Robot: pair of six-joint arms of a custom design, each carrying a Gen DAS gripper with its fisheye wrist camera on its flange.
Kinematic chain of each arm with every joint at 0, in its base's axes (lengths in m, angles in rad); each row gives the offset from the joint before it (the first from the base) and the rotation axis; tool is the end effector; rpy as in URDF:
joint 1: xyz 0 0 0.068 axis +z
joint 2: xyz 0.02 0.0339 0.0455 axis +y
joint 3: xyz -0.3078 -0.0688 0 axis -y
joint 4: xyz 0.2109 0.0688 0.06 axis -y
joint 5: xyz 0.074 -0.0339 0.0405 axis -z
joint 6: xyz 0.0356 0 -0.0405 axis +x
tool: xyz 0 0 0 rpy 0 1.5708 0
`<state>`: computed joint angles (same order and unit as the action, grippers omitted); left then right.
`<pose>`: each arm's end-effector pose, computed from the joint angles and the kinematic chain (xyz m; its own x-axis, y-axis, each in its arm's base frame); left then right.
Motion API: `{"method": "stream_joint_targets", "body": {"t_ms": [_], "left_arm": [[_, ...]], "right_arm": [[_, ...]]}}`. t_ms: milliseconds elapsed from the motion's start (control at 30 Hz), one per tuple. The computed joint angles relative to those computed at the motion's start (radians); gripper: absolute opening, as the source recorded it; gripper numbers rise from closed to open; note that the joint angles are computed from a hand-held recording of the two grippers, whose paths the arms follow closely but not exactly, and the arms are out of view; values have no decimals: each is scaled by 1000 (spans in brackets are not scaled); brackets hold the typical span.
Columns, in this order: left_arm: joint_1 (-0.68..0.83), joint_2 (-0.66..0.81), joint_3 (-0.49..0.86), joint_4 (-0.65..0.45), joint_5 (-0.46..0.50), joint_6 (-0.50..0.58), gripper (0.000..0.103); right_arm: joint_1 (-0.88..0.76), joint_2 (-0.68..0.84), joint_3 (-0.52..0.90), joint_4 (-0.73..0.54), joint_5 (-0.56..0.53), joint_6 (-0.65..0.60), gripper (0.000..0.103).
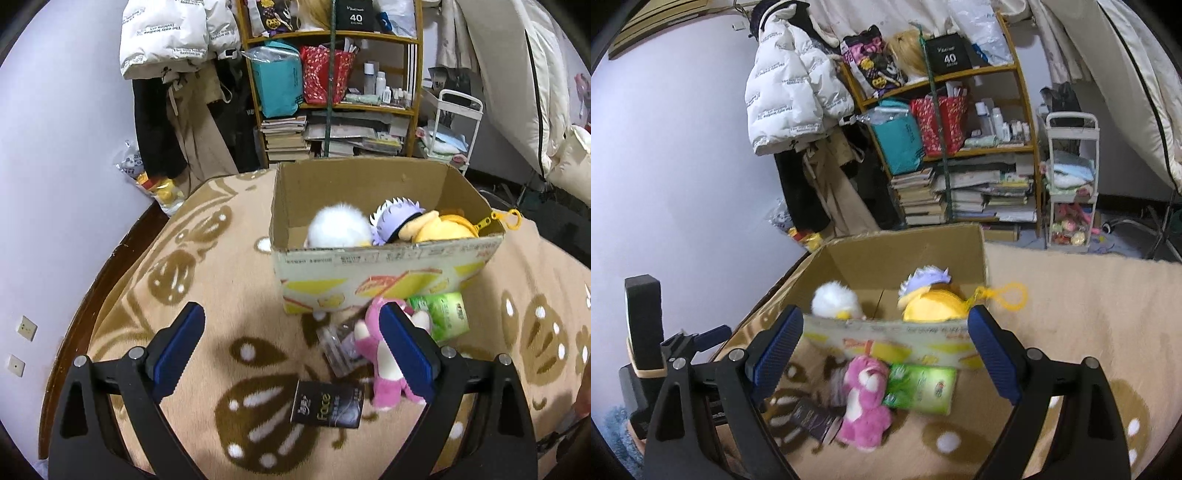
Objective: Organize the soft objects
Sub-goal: 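Raise both open tools out of the box and back toward the remaining toys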
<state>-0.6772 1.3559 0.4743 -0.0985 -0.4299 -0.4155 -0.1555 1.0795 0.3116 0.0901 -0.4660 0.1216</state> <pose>0.1605 -0.1100 0.2013 -0.7491 0.1315 -0.6493 0.0944 0.9913 0.0919 0.1513 -0.0075 0.2152 -0.6401 0.2100 -0.7390 -0.1307 0.9181 0.3742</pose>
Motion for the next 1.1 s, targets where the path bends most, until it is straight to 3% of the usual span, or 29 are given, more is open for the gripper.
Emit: {"method": "stream_joint_targets", "body": {"t_ms": [333, 733, 1100], "left_arm": [[4, 23, -6, -57, 57, -36, 94], [68, 129, 6, -25, 153, -12, 94], [99, 271, 27, 20, 206, -2, 94]], "right_arm": [[109, 0, -24, -39, 60, -9, 94], [236, 161, -70, 102, 141, 23, 93], [234, 309, -92, 227, 129, 57, 93]]}}
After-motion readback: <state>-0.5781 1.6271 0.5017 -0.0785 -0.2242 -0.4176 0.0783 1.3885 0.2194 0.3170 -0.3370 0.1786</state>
